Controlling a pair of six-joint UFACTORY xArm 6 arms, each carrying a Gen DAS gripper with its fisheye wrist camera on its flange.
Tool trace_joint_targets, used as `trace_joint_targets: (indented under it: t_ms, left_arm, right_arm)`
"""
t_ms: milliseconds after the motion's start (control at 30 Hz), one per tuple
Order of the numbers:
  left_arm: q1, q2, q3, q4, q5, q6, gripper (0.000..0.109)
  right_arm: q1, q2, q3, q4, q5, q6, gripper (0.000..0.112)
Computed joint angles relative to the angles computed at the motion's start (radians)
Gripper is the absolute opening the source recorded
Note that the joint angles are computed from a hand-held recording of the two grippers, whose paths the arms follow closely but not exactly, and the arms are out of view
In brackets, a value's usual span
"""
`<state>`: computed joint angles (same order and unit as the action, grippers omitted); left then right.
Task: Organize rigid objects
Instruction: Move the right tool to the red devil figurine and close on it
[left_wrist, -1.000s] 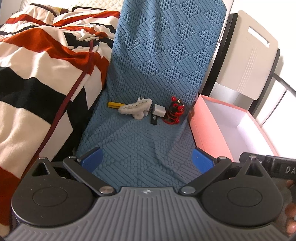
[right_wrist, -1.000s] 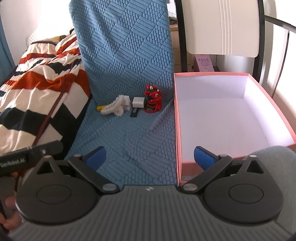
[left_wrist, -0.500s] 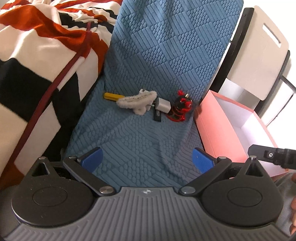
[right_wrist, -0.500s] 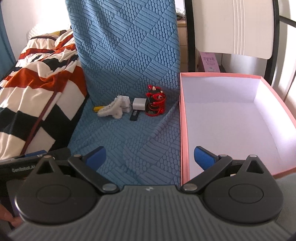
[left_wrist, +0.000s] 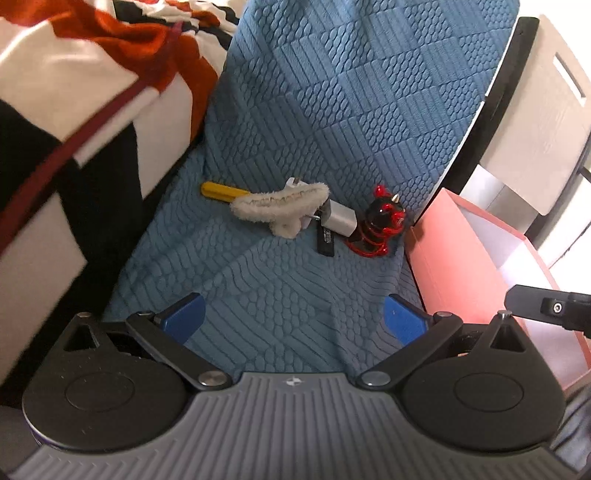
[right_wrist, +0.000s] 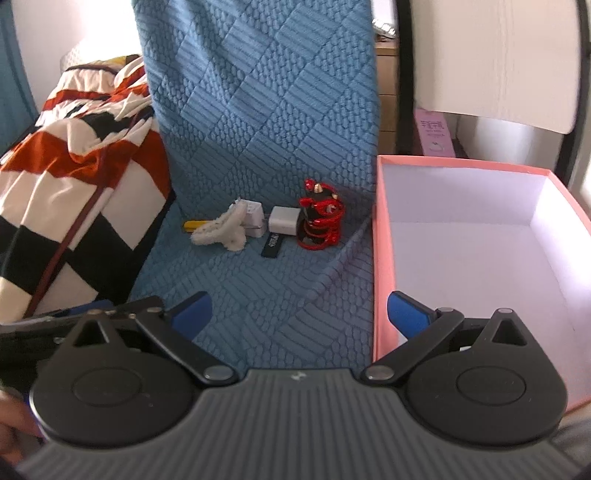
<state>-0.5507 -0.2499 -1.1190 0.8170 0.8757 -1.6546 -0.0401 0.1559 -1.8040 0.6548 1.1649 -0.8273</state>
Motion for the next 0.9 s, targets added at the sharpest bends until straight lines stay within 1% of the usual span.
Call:
trace_joint_targets:
  t_ms: [133, 233, 267, 367, 433, 500, 633, 667, 767, 800, 833, 900]
  left_arm:
    - [0.032, 0.029, 0.007, 0.016, -0.044, 0.017, 0.103]
    - [0.068, 0.028, 0.037, 0.012, -0.121, 0.015, 0.103]
    - [0.075, 0.032, 0.039, 0.015, -0.132, 0.020, 0.103]
    - [0.083, 0.057, 0.021, 0.035, -0.120, 0.048, 0.103]
    - [0.100, 0.077, 0.010, 0.008, -0.134, 0.103, 0.103]
    - [0.116, 0.098, -0.001, -0.026, -0.141, 0.153, 0.103]
    - [0.123, 0.147, -0.044, -0.017, -0.090, 0.226, 0.103]
    - [0.128, 0.158, -0.052, -0.012, -0.084, 0.241, 0.103]
    - [0.156, 0.188, -0.065, -0.008, -0.098, 0.273, 0.103]
    - [0.163, 0.199, -0.074, -0.008, -0.099, 0.283, 0.103]
    - [0.172, 0.211, -0.084, -0.004, -0.101, 0.299, 0.103]
    - [0.185, 0.235, -0.103, 0.005, -0.102, 0.327, 0.103]
  right_arm:
    - [0.023, 0.037, -0.021, 0.023, -0.015, -0.023, 0.103]
    - [0.036, 0.059, -0.029, 0.058, -0.041, -0.041, 0.103]
    - [0.040, 0.061, -0.024, 0.069, -0.055, -0.047, 0.103]
    - [0.048, 0.074, -0.016, 0.087, -0.078, -0.052, 0.103]
    - [0.054, 0.091, -0.029, 0.088, -0.073, -0.044, 0.102]
    - [0.060, 0.111, -0.051, 0.090, -0.061, -0.052, 0.092]
    - [0.080, 0.133, -0.064, 0.102, -0.087, -0.084, 0.083]
    - [0.082, 0.138, -0.067, 0.106, -0.091, -0.081, 0.078]
    - [0.085, 0.165, -0.091, 0.104, -0.070, -0.068, 0.078]
    - [0.086, 0.178, -0.105, 0.103, -0.059, -0.068, 0.076]
    - [0.090, 0.188, -0.115, 0.100, -0.060, -0.068, 0.074]
    - [0.103, 0.197, -0.116, 0.094, -0.095, -0.079, 0.073]
